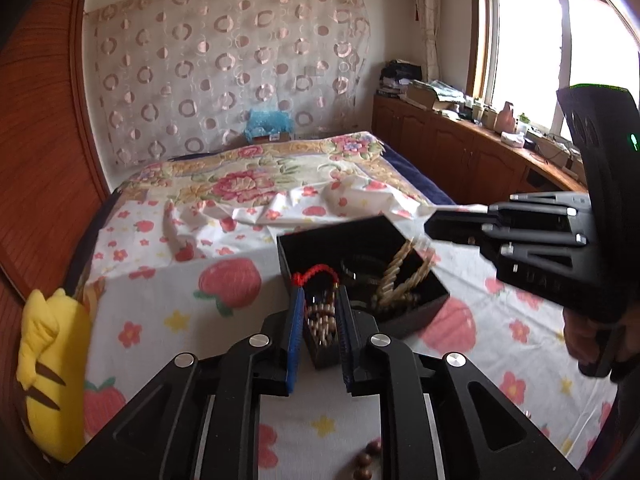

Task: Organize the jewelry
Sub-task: 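Carry both pearl necklaces into the black box and open both tools, then move the left tool over the brown bead bracelet while the right tool reaches the green pendant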

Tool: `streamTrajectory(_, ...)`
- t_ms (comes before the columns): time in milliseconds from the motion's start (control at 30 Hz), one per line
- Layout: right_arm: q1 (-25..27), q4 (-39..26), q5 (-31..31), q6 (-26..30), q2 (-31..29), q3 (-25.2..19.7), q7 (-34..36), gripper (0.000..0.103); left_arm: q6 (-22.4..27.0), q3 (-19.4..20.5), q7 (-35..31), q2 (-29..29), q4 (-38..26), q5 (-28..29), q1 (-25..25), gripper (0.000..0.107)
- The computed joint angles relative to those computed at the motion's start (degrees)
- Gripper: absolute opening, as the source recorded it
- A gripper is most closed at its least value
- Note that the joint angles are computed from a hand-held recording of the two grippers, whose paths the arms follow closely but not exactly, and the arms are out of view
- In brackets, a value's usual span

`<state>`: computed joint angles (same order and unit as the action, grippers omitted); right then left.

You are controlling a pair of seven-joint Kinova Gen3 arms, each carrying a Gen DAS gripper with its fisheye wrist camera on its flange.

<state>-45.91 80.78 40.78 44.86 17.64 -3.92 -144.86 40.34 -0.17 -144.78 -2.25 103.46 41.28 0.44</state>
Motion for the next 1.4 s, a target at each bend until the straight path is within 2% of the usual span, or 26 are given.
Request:
streamTrajectory(133,-0.36,3.35,1.45,-1.31,-1.66,0.06,-2.68,0.022,0.64,-1.05,-2.53,-1.29,3.03,1.44,-0.49,0.024)
streamTrajectory(233,-0.98,6.49,3.49,-2.19,-3.14,-0.51,-5.85,0.023,0.72,-1.82,-4.09,-2.67,5.57,1.59,-0.50,0.026)
streamTrajectory(367,-1.88,10.96,6.60,-2.34,-5.12,-2.04,-10.99,0.023,1.73,-3.26,-6.55,-4.13,8.34,2.77,-0.54,0.038)
streamTrajectory(567,-1.53,16.07,8.55,-2.95,-7.23,-5.10,-15.75,0.023,2.49,-4.48,-7.53,-6.05,11.41,2.31,-0.34,0.046)
streamTrajectory(667,-1.37,17.16,8.09,-3.21,-7.14,-6.22,-16.36,0.029,3.77,-4.85,-7.77,-6.54,12.40,1.87,-0.20,0.049)
streamTrajectory(1233,-3.86,18.90,7.51,-3.59,-6.00,-7.14,-17.65,0.030,4.07,-4.24,-5.42,-7.81,16.19,-2.72,1.71,0.050)
streamTrajectory(1400,-3.85,18.61,6.30,-3.44,-5.65,-7.16,-16.12,0.030,3.97,-4.10,-5.16,-7.64,16.43,-2.94,1.81,0.030)
